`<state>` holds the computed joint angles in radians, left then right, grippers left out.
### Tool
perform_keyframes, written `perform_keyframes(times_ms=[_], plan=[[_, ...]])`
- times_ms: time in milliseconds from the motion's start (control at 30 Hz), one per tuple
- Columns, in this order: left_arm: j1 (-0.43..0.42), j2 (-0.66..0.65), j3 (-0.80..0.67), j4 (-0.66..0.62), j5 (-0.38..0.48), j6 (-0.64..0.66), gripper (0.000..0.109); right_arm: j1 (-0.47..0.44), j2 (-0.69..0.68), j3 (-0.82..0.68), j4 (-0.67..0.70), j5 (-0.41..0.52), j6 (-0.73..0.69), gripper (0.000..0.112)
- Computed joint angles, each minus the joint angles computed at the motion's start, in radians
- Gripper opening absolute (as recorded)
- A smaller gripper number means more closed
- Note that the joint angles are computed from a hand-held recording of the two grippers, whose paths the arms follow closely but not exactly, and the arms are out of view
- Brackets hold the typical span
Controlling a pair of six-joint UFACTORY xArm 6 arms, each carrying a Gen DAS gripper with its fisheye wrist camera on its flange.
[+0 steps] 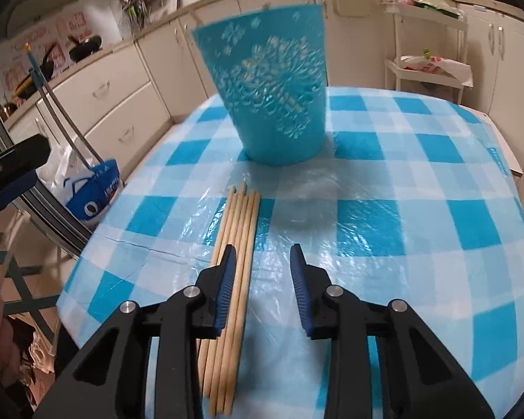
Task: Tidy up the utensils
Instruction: 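Bring the open right gripper back toward the remaining sticks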
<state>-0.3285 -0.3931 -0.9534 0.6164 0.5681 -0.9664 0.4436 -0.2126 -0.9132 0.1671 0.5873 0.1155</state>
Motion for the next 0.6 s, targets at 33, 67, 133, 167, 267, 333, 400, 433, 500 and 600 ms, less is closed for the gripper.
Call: perform_keyframes(times_ms=[33,67,133,167,267,333,400,433,500,600], plan=[[0.003,0.002,0.004,-0.008,-0.002,0.004,0.087,0.004,0.015,-0.010,-0.016,-0.001,0.005,0.031],[0.005,0.005,0.007,-0.014,-0.004,0.007,0.087,0.008,0.031,-0.021,-0.028,0.003,0.008,0.031],[0.005,0.012,0.006,-0.023,-0.004,0.014,0.087,0.012,0.064,-0.045,-0.057,0.016,0.023,0.030],[0.005,0.016,0.005,-0.026,-0.005,0.017,0.087,0.014,0.078,-0.055,-0.067,0.023,0.027,0.029],[0.005,0.027,0.003,-0.034,-0.006,0.022,0.087,0.016,0.105,-0.074,-0.094,0.038,0.041,0.028],[0.006,0.036,0.001,-0.042,-0.007,0.029,0.087,0.017,0.112,-0.076,-0.109,0.034,0.049,0.028],[0.005,0.047,-0.002,-0.048,-0.007,0.033,0.087,0.015,0.118,-0.081,-0.115,0.037,0.047,0.028],[0.005,0.051,-0.001,-0.052,-0.009,0.036,0.087,0.015,0.119,-0.081,-0.113,0.035,0.045,0.028],[0.001,0.063,-0.008,-0.055,-0.004,0.040,0.087,0.016,0.123,-0.084,-0.130,0.034,0.044,0.028],[-0.008,0.107,-0.037,-0.062,0.015,0.071,0.087,0.013,0.124,-0.086,-0.157,0.038,0.059,0.018]])
